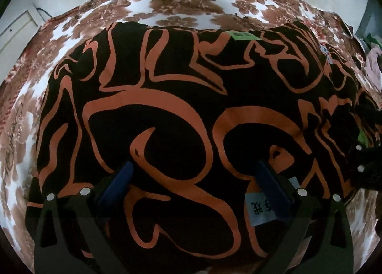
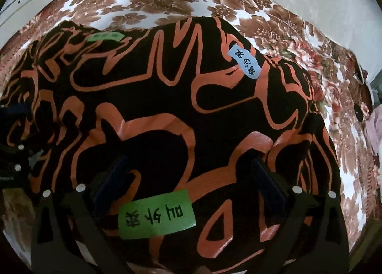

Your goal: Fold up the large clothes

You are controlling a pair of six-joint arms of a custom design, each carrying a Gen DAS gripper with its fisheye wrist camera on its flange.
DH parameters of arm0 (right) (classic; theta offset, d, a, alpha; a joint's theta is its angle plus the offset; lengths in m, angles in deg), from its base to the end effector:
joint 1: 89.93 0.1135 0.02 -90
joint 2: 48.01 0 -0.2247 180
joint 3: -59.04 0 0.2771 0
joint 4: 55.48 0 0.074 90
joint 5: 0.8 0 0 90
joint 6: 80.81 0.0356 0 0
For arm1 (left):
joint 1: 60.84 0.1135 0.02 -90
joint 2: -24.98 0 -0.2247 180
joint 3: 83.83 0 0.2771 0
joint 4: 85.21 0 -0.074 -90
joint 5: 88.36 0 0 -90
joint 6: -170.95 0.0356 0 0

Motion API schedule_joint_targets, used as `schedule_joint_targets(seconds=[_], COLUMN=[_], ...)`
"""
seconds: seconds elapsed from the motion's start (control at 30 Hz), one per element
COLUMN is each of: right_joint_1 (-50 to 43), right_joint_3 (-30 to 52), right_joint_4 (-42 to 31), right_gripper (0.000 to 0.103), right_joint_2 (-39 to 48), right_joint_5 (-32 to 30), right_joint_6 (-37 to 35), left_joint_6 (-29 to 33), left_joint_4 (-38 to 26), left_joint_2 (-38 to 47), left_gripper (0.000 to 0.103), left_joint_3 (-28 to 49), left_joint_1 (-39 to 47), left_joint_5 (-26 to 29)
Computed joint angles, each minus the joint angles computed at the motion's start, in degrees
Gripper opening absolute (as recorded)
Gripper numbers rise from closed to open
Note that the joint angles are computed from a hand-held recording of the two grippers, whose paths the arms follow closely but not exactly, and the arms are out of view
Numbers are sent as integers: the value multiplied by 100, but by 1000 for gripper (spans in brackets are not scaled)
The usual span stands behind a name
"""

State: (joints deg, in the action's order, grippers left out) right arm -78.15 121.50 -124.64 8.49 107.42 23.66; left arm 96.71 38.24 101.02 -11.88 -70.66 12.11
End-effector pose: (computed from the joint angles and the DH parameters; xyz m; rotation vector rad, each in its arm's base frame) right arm 0.2178 0.0341 0.2334 0.1606 2.6016 -0.2658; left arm 0.2902 -0.0568 0.2168 0.6398 2.5352 -0.2037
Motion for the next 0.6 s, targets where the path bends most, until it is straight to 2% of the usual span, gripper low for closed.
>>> schedule_joint_targets(seconds=[0.13, 0.2, 0.3, 0.33, 0.4, 0.5, 0.6], right_joint_1=[39, -120, -348, -331, -108, 503, 1053], right_joint_3=[4, 174, 460, 513, 552, 588, 549], right_joint_4=[-35, -311, -1005, -1234, -1608, -2018, -2282], right_gripper=[99, 99, 99, 99, 99, 99, 99], right_joint_2=[-75, -199, -410, -526, -840, -1157, -1232], right_joint_5=[54, -213, -774, -864, -850, -626, -286], right_joint_6=[210, 387, 702, 874, 1220, 1683, 2070], left_joint_6=[-114, -336, -294, -208, -41, 36, -241], left_joint_4=[-36, -53, -723, -1179, -1866, -2189, -1993], left_joint_2=[-252, -1098, -1893, -2005, -1954, -1629, -1168], left_gripper=[99, 97, 98, 98, 98, 98, 98], left_joint_3=[-48, -361, -471, -446, -447, -640, -930], left_joint_1=[50, 243, 1330, 1954, 2992, 3904, 4329], left_joint_5=[58, 87, 1409, 1945, 2651, 3162, 3647])
